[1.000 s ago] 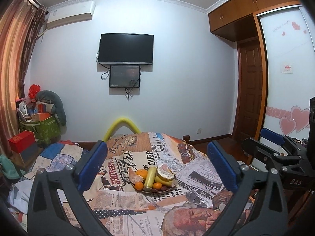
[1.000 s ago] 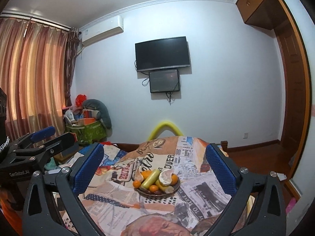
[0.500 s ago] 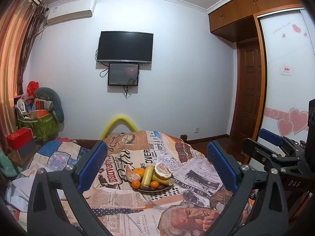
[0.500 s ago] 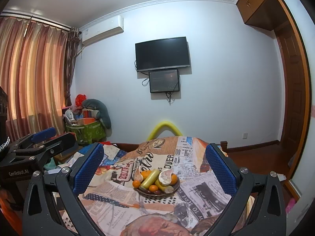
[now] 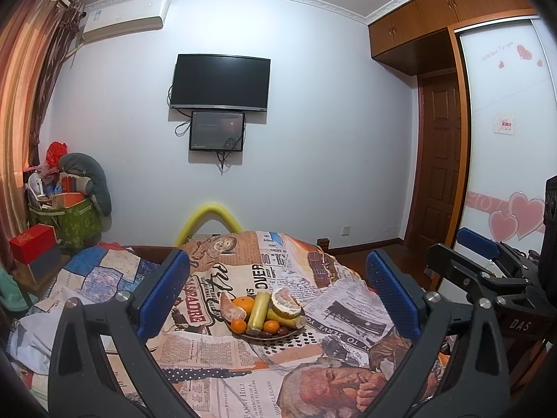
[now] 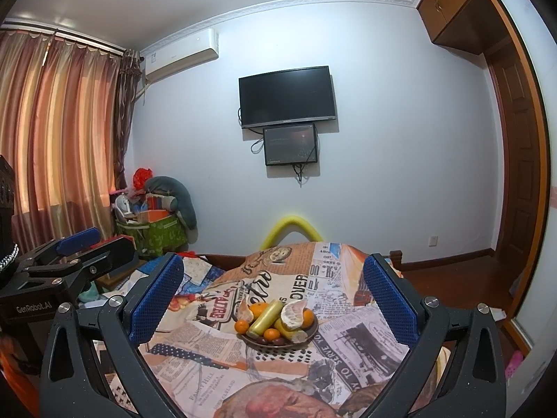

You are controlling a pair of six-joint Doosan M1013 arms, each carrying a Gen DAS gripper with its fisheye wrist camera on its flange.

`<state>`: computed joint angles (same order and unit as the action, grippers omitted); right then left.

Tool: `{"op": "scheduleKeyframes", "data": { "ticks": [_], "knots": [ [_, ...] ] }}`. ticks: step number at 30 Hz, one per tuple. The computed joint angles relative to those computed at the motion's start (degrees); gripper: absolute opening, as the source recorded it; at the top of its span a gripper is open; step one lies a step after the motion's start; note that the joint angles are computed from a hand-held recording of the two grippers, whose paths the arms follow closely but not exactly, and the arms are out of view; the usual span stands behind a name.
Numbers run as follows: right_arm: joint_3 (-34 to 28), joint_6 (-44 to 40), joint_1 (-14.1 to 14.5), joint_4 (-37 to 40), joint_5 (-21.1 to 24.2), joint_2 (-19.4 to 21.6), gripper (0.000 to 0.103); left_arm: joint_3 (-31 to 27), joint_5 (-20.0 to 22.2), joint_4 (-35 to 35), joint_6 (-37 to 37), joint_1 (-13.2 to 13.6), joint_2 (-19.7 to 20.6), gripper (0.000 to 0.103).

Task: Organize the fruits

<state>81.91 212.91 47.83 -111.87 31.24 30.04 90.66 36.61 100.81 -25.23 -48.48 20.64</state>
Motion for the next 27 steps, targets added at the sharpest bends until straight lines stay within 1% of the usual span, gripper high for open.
{"op": "scheduleKeyframes", "data": {
  "ticks": [15,27],
  "knots": [
    [-0.3,-1.0,0.1,0.9,0.2,-0.1,0.103,0.1,-1.3,0.7,-0.3,0.3,0.0,0.103],
    [-0.3,-0.9,0.2,0.7,0.3,-0.2,0.103,0.3,-1.3,1.7,-1.1,0.2,-0.1,0.103]
  ]
}}
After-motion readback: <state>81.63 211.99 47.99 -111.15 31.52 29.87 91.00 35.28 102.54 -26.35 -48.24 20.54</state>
